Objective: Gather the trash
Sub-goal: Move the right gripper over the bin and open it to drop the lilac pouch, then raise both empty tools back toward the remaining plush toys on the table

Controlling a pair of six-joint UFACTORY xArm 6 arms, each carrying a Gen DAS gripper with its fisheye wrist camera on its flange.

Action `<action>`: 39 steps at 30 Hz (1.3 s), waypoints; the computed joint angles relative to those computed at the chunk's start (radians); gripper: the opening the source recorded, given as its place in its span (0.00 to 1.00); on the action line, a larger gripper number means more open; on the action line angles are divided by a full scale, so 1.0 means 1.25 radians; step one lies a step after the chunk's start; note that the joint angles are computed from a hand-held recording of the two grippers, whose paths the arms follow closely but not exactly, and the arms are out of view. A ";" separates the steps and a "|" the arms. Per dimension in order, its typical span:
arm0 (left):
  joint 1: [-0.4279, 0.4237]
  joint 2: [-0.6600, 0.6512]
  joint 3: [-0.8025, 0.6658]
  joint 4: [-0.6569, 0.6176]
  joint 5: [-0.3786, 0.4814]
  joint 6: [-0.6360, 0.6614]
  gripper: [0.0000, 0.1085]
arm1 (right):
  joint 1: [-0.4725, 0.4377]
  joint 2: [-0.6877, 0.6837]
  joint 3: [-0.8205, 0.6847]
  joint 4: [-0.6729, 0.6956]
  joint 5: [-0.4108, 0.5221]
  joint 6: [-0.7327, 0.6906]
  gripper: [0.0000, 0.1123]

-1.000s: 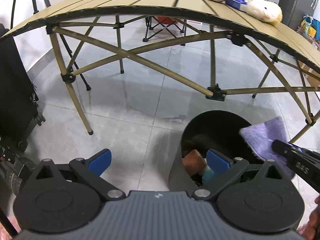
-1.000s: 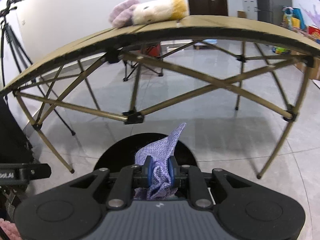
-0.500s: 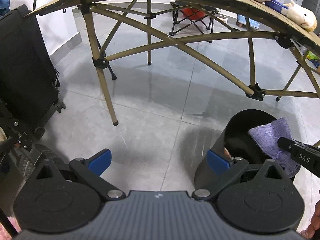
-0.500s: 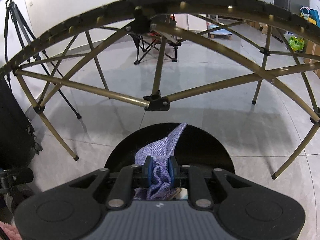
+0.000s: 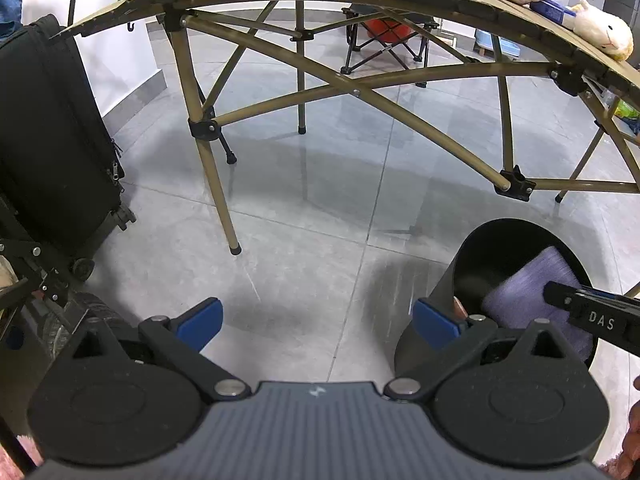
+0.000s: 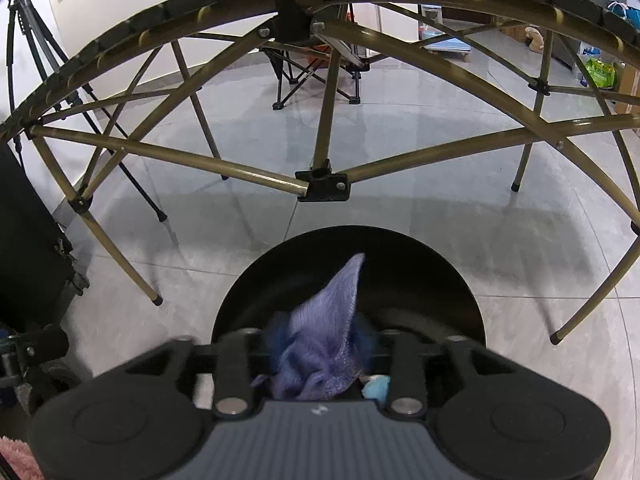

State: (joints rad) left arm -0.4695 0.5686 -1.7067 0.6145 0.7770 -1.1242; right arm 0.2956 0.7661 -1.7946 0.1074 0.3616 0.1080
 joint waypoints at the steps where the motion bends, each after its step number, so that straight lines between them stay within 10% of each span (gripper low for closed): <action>1: 0.000 0.000 -0.001 -0.002 -0.001 0.001 0.95 | -0.001 0.002 -0.005 -0.024 0.006 0.023 0.72; 8: -0.002 0.002 -0.002 -0.008 -0.014 0.013 0.95 | -0.004 0.009 -0.025 -0.049 0.051 0.058 0.92; 39: -0.036 -0.067 0.027 0.190 -0.080 -0.106 0.95 | -0.018 -0.187 0.219 0.085 -0.179 -0.056 0.92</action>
